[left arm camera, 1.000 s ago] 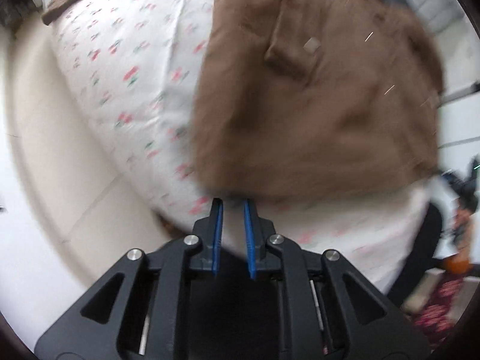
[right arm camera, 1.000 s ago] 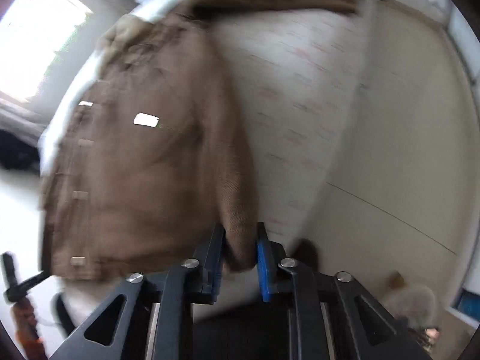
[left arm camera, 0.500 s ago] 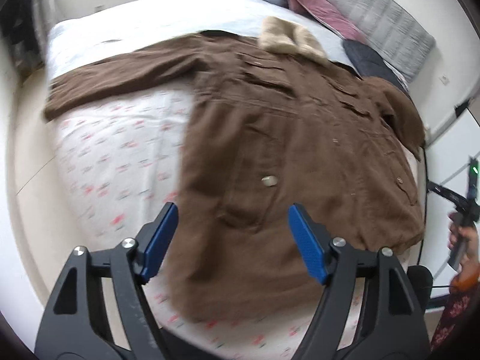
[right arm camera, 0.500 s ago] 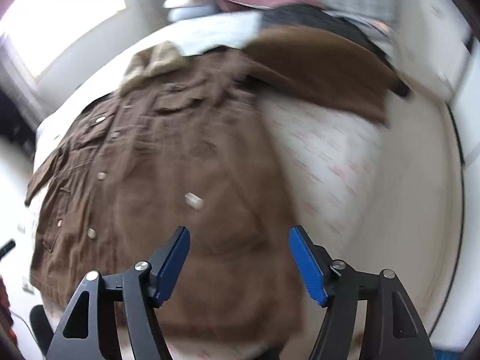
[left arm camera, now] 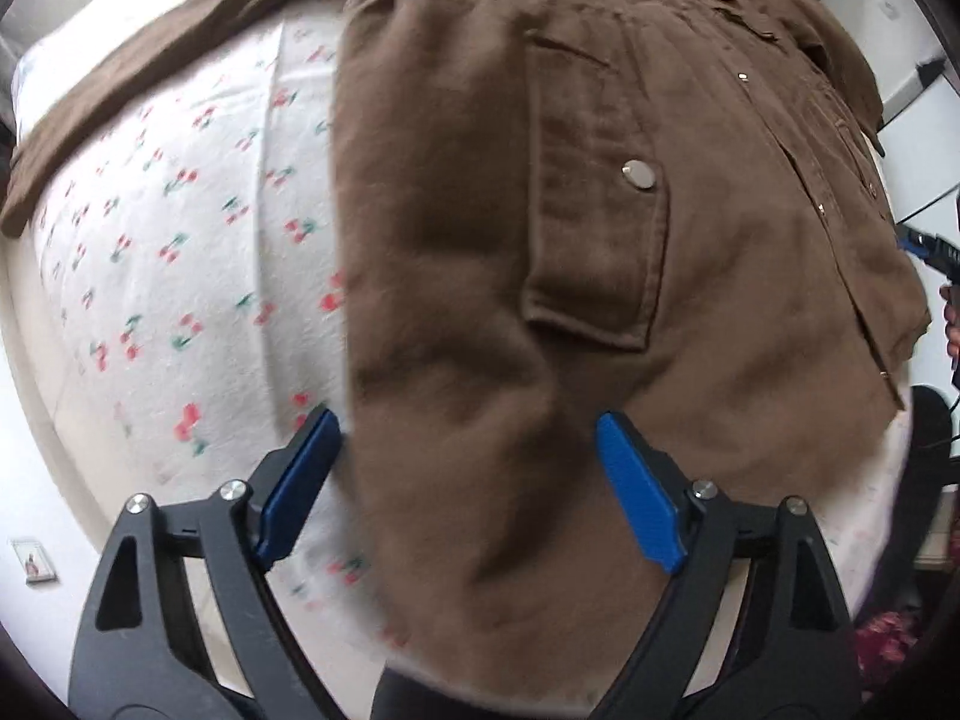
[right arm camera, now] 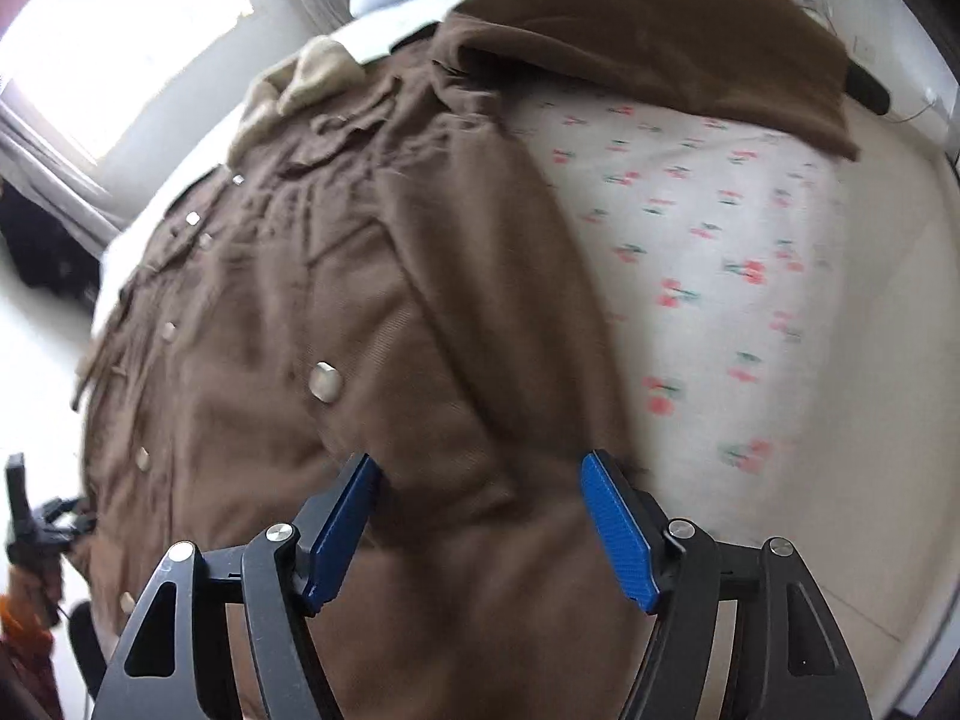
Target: Fold large clothes
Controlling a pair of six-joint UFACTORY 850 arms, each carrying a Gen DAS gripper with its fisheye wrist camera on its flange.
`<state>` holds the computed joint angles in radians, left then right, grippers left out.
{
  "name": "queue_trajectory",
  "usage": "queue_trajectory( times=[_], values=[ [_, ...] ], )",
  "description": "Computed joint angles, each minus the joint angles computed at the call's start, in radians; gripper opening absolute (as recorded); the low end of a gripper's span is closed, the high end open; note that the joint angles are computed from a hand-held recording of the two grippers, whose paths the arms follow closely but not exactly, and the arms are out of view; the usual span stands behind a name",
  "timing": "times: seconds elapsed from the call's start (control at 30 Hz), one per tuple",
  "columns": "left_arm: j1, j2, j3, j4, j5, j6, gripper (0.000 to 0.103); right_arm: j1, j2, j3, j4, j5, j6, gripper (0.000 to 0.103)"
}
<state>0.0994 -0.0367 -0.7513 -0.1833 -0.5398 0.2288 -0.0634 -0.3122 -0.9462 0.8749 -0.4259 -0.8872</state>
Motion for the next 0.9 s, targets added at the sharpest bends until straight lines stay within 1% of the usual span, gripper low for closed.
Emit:
queue_trajectory(
  times=[0.03, 0.07, 0.1, 0.17, 0.23, 0.27, 0.3, 0.37, 0.47, 0.53, 0.57, 0.63, 0.67, 0.7, 0.77, 0.8, 0.87, 0.9],
  values=[
    [0.009, -0.003, -0.023, 0.011, -0.027, -0.025, 0.087, 0.0, 0.0, -0.015, -0.104, -0.002, 0.091, 0.072],
    [0.023, 0.002, -0.045, -0.016, -0.037, -0.012, 0.087, 0.0, 0.003, -0.034, -0.19, -0.011, 0.18, 0.072],
    [0.031, 0.005, -0.061, -0.046, -0.04, 0.008, 0.087, 0.0, 0.011, -0.049, -0.241, -0.021, 0.23, 0.072],
    [0.043, 0.004, -0.113, -0.098, -0.045, 0.035, 0.087, -0.011, 0.022, -0.085, -0.241, -0.049, 0.233, 0.072],
    [0.033, -0.014, -0.195, -0.097, -0.035, 0.012, 0.087, -0.007, 0.014, -0.149, -0.231, -0.083, 0.241, 0.073],
    [0.027, -0.025, -0.223, -0.085, -0.031, -0.002, 0.087, 0.001, 0.009, -0.18, -0.228, -0.089, 0.239, 0.073],
    [0.01, -0.051, -0.283, -0.047, -0.026, -0.037, 0.087, 0.009, 0.003, -0.217, -0.231, -0.101, 0.245, 0.074],
    [-0.015, -0.102, -0.378, -0.001, -0.017, -0.059, 0.088, 0.027, -0.015, -0.281, -0.228, -0.118, 0.247, 0.075],
    [-0.048, -0.186, -0.506, 0.075, 0.009, -0.069, 0.088, 0.07, -0.097, -0.444, -0.228, -0.163, 0.256, 0.077],
    [-0.075, -0.286, -0.637, 0.121, 0.032, -0.079, 0.088, 0.108, -0.158, -0.552, -0.292, -0.164, 0.316, 0.077],
    [-0.083, -0.319, -0.677, 0.139, 0.032, -0.101, 0.088, 0.128, -0.19, -0.608, -0.344, -0.154, 0.359, 0.077],
    [-0.096, -0.444, -0.833, 0.142, 0.007, -0.135, 0.088, 0.162, -0.261, -0.722, -0.408, -0.144, 0.413, 0.077],
    [-0.099, -0.499, -0.905, 0.13, -0.013, -0.136, 0.088, 0.177, -0.307, -0.792, -0.413, -0.152, 0.426, 0.077],
    [-0.105, -0.584, -1.009, 0.111, -0.036, -0.142, 0.088, 0.189, -0.345, -0.852, -0.416, -0.167, 0.439, 0.077],
    [-0.116, -0.696, -1.168, 0.114, -0.1, -0.177, 0.088, 0.218, -0.466, -1.032, -0.411, -0.209, 0.463, 0.077],
    [-0.125, -0.775, -1.272, 0.12, -0.119, -0.21, 0.088, 0.231, -0.527, -1.128, -0.433, -0.251, 0.486, 0.077],
    [-0.136, -0.911, -1.482, 0.116, -0.198, -0.245, 0.088, 0.264, -0.667, -1.337, -0.469, -0.295, 0.553, 0.077],
    [-0.14, -0.98, -1.586, 0.117, -0.222, -0.27, 0.087, 0.28, -0.741, -1.442, -0.479, -0.297, 0.585, 0.077]
  ],
)
